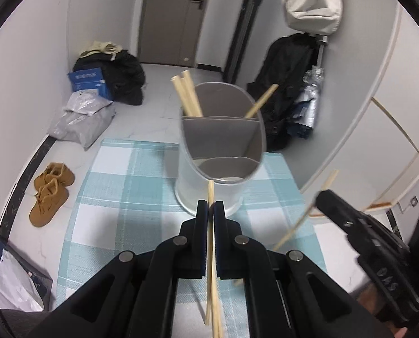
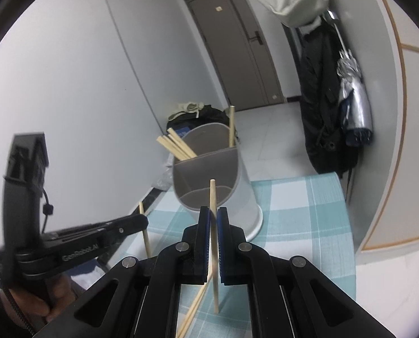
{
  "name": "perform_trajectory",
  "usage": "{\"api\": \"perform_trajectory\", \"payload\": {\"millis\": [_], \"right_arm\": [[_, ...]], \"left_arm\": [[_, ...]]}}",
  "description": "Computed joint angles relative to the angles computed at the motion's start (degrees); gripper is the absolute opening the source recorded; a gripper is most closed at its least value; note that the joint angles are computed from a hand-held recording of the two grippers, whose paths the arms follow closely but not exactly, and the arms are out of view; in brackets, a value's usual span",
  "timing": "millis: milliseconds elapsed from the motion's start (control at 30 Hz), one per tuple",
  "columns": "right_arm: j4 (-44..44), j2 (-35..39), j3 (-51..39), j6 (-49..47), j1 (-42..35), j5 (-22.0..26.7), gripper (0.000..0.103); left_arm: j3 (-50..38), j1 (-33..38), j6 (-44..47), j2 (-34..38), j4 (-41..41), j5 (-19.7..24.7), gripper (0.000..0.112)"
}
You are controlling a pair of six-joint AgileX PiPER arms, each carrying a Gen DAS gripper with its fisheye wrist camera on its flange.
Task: Organize utensils
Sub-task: 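Carry both chopsticks up and lower them into the white holder with both tools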
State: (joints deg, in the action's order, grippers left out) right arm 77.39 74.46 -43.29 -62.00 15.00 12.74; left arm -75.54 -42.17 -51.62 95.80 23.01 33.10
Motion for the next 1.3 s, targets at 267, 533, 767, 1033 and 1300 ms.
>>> {"api": "perform_trajectory", "payload": {"millis": [267, 533, 767, 1033, 1300], "right_arm": [[2.7, 0.2, 0.0, -2.9, 4.3, -3.9, 0.004], [4.3, -0.7, 0.4, -4.3, 4.5, -4.5, 0.004], [2.7, -1.8, 0.0, -2.1, 3.7, -3.0, 0.004], [-13.3, -2.5, -3.0, 12.1, 3.9, -3.0, 0.004], [-28.8, -2.1, -8.5, 27.2, 1.7, 1.1, 0.004]], "left_arm": [[-1.7, -2.1, 2.5, -0.7, -0.9, 3.8, 0.0], [-3.3, -2.7, 3.9, -1.2, -1.7, 6.3, 0.0], [-5.1, -2.5, 5.3, -1.5, -2.5, 7.5, 0.0], [-10.4, -2.2, 9.3, -0.7, -4.4, 9.0, 0.0], [-18.5, -0.4, 15.7, 1.8, -9.0, 12.2, 0.0]]}}
